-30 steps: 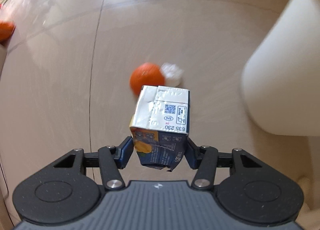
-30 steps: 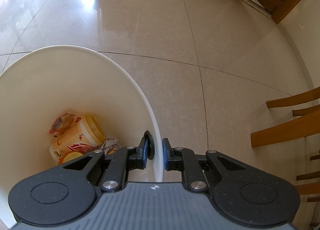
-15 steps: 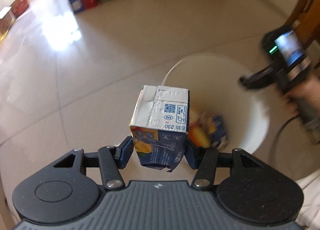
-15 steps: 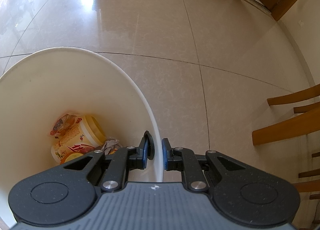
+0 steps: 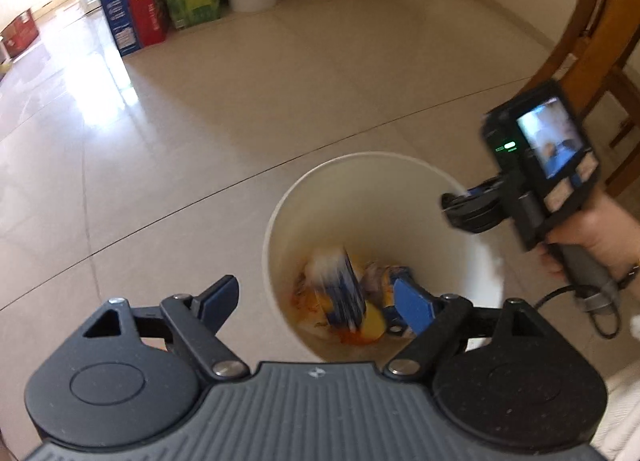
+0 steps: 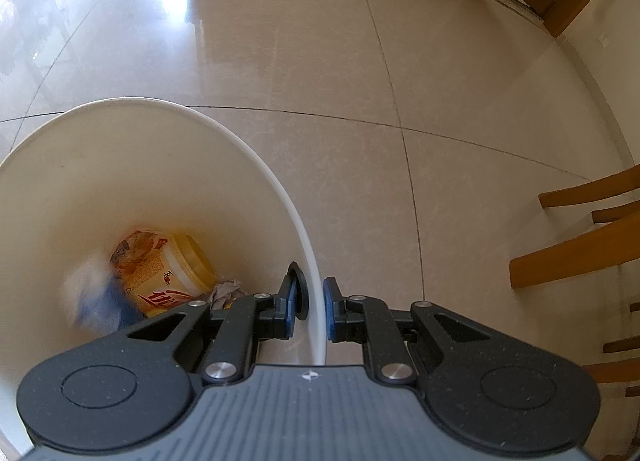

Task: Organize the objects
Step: 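Carry the blue carton over the bin and open the left gripper, then lower the left gripper onto the orange and grasp it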

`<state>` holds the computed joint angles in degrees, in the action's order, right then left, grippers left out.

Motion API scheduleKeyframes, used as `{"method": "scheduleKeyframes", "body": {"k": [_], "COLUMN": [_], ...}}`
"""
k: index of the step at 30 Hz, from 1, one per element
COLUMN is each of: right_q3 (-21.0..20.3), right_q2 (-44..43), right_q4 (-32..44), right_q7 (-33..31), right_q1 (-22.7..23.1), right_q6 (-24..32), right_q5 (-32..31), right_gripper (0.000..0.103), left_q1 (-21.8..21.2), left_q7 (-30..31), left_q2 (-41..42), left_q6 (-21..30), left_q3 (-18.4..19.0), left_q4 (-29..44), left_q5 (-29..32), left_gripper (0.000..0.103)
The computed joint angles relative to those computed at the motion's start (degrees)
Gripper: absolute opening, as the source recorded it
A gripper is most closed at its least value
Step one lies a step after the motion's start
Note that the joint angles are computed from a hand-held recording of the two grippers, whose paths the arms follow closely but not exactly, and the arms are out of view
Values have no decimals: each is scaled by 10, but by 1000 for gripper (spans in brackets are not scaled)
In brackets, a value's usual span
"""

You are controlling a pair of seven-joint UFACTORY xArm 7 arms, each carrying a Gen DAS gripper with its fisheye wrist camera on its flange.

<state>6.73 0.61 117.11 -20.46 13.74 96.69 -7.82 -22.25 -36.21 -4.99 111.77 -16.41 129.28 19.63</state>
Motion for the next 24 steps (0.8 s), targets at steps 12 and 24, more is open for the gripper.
{"method": "scheduleKeyframes", "body": {"k": [12,24], "right_q3": [-3,6], "right_q2": [6,-17], "right_q4": [6,-33], "right_q7": [-3,-2], "right_q1": [-2,3], "right_q6": [2,-17], "right_q5": [3,-13], "right_gripper": [16,17], "left_q1": [78,147], "left_q7": [38,84], "left_q2": [-161,-364], "left_q6": [-36,-147], "left_q3": [41,101], "left_q4": [-226,-550], "left_q5": [-57,-137], "left_gripper": [85,86]}}
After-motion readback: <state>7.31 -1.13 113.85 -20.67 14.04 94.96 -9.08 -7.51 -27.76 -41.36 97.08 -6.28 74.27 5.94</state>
